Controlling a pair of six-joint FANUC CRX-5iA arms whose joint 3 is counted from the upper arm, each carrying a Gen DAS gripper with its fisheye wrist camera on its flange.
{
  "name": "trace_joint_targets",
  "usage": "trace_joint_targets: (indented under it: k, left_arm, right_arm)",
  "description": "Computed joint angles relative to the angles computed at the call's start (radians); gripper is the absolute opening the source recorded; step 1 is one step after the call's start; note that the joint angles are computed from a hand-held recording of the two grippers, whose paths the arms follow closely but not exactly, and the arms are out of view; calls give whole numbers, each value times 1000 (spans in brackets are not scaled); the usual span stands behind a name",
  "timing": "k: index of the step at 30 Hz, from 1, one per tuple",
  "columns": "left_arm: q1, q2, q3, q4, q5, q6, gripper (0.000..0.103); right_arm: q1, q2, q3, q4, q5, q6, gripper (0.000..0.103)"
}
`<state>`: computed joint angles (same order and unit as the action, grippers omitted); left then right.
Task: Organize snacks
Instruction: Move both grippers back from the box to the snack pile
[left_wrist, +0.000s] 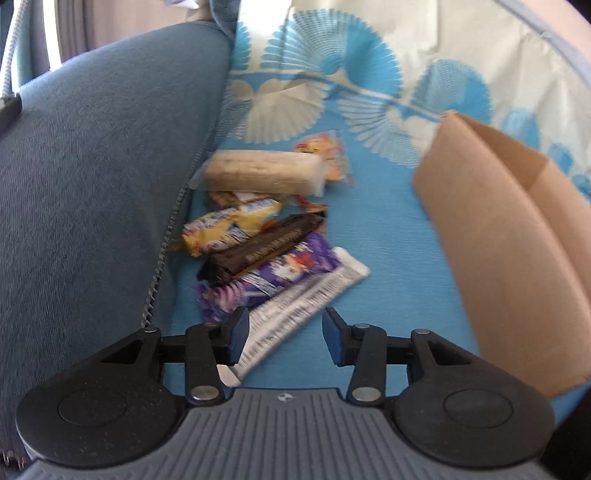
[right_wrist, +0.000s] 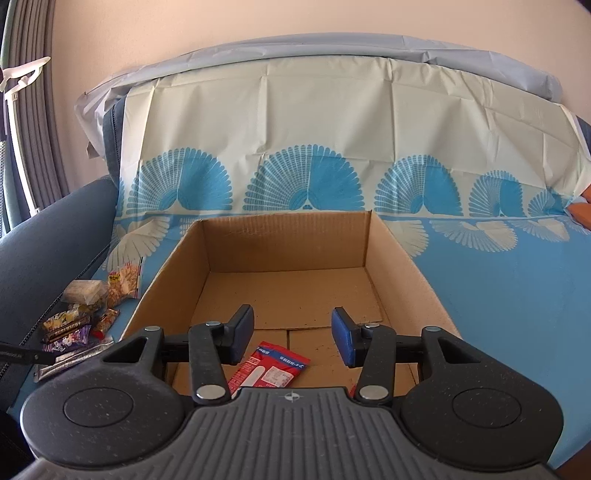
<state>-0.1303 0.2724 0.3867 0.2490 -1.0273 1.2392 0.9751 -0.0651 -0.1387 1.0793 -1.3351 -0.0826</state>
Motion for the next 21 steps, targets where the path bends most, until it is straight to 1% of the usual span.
trace_joint_targets:
  k: [1,2,3,5,8,11,13,15,16,17,20,21]
  left_arm:
    - [-10,2,8,-32,12,15,65]
    - [-21,3,12,-61,30,25,70]
    - [-31,-1,9,-90,52,33,78]
    - [-53,-2,10,-144,89,40,87]
    - [-75,14,29,-185,95,22,87]
    - [-94,45,74,-247,76,68,88]
    - [-104,80,130,-290,30,114,90]
    - [-110,126,199,-315,-41,138,93]
    - [-108,143,221,-306,-64,130,94]
    - [-99,153,223,-277,-63,114,96]
    - [-76,171,220,-207,-60,93,97]
    - [-66,178,221,-177,-67,87,95]
  right_arm:
    - [0,0,1,-1,1,-3,51]
    - [0,0,1,-2,1,-3,52]
    - [0,1,2,-2,0,-1,52]
    - [-1,0,2,-4,1,8,56]
    - [1,-2,-2,-5,2,15,58]
    - [-1,-9,-7,-7,6,6,59]
    - [0,-11,-10,-6,8,-5,59]
    - [3,-14,-13,-2,7,-9,59]
    - [5,-14,-14,-1,7,-8,60]
    - [6,-13,-14,1,7,-6,61]
    - [11,-14,-14,0,9,-1,62]
    - [11,-16,-14,-2,11,2,62]
